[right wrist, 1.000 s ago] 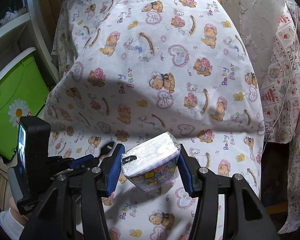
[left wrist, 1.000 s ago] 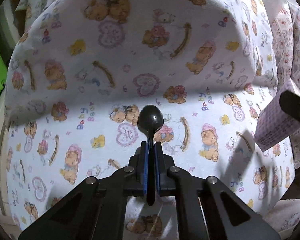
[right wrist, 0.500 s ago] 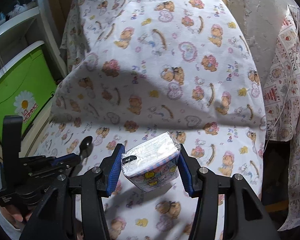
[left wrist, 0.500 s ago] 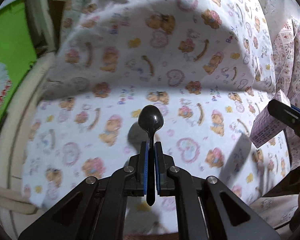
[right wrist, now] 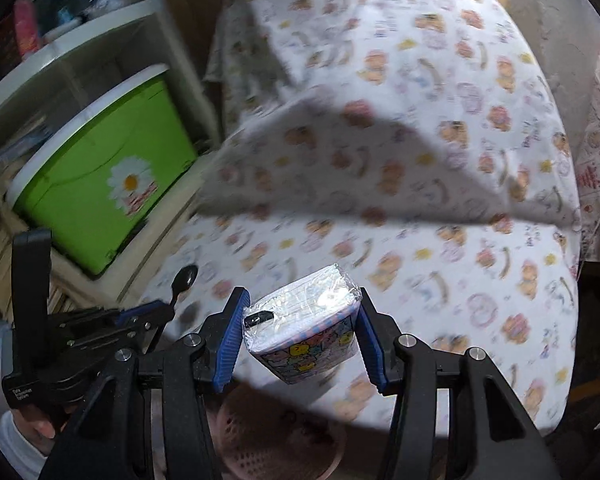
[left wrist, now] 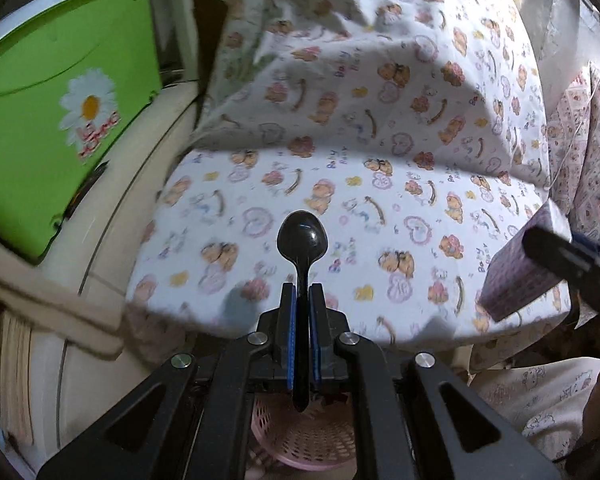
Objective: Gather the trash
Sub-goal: 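Carry the tissue pack and spoon down over the pink wastebasket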
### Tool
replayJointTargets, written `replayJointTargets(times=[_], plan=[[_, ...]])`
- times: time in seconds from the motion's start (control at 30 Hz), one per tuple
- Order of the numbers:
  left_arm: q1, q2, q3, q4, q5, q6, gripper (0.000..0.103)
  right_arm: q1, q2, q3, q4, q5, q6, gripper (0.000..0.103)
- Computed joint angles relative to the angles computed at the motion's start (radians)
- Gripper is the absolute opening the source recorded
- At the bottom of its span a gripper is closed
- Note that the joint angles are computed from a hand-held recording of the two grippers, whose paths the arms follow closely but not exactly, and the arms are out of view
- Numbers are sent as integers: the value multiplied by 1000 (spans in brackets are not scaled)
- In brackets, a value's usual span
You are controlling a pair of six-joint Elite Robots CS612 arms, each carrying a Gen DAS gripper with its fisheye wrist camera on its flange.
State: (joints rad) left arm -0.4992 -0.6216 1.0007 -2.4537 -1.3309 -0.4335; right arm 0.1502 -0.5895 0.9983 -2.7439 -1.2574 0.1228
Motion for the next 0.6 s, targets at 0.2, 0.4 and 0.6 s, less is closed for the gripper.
replayJointTargets(times=[0.2, 0.4, 0.6], plan=[[-7, -51, 119, -76, 38, -69, 5, 23, -51, 99, -37, 43, -28, 54], [-2, -56, 171, -114, -46, -67, 5, 36, -51, 140, -31, 71, -57, 54], [0, -63, 184, -78, -132, -45, 6, 47, -47, 148, 50, 45, -120, 54]])
